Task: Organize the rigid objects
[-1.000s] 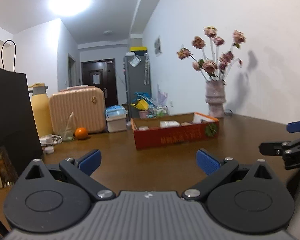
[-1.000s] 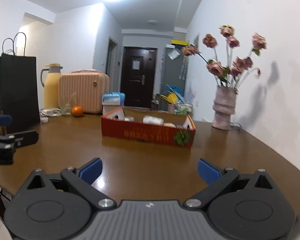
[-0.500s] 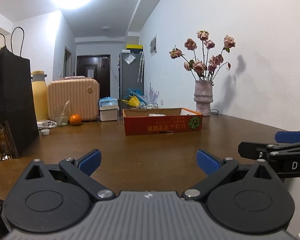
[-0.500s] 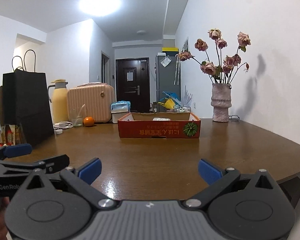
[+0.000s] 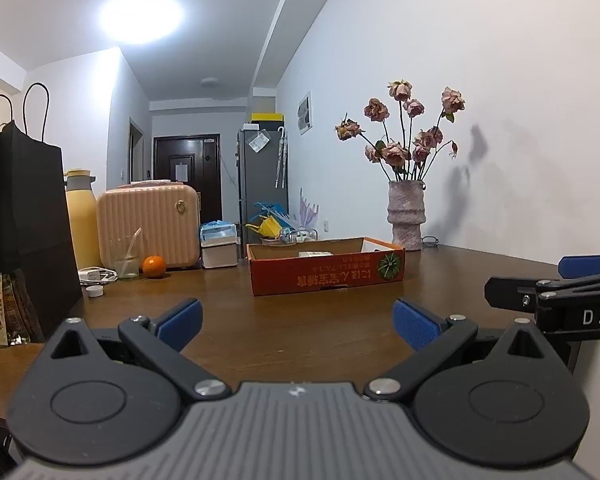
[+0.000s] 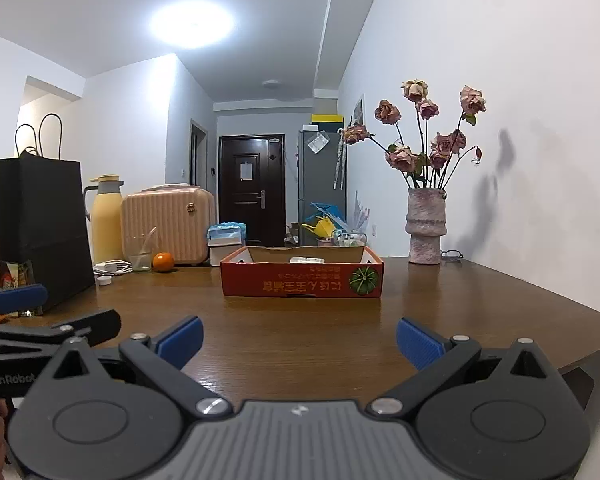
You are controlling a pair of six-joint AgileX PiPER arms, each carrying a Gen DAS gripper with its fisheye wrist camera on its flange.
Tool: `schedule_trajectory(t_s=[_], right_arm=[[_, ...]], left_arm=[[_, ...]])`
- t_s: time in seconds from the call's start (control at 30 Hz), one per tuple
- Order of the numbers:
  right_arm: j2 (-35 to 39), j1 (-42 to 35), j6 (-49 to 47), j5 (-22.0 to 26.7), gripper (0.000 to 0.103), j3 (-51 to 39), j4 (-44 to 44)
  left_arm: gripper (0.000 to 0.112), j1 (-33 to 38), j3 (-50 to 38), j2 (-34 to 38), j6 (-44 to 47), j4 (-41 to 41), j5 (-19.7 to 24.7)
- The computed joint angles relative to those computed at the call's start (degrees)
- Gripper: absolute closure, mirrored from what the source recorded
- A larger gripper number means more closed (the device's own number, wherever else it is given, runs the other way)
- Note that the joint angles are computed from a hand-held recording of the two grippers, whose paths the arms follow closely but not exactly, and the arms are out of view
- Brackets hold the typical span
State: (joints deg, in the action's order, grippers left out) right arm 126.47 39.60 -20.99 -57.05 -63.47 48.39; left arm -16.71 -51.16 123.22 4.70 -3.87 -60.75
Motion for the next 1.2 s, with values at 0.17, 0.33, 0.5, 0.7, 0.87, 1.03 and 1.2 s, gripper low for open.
schedule_trajectory(t_s=[0.17, 0.33, 0.5, 0.7, 0.87, 1.03, 1.2], right_arm=[[-0.1, -0.1, 0.3, 0.1, 0.000, 0.2, 0.0], [-0.2, -0.2, 0.7, 0.1, 0.000, 0.4, -0.2], [0.0, -0.3, 0.9, 0.6, 0.000, 0.1, 0.0], [0.2, -0.1, 0.8, 0.4, 0.000, 0.0, 0.4], [0.2, 0.1, 0.9, 0.5, 0.000, 0.0, 0.7], [0.1, -0.1, 0.6, 1.1, 0.000, -0.2, 0.7], [0.3, 0.1, 0.4, 1.2, 0.000, -0.4, 0.9]], left_arm=[[0.009, 0.1, 0.2, 0.1, 0.2, 0.4, -0.7], [0.009, 0.3, 0.1, 0.2, 0.3, 0.5, -0.7], [0.009, 0.1, -0.2, 0.3, 0.5, 0.2, -0.5], [0.009, 0.2, -0.2, 0.2, 0.5, 0.4, -0.2], [0.009, 0.2, -0.2, 0.2, 0.5, 0.3, -0.2], [0.009, 0.2, -0.2, 0.2, 0.5, 0.3, -0.2], [0.009, 0.2, -0.2, 0.2, 0.5, 0.3, -0.2]])
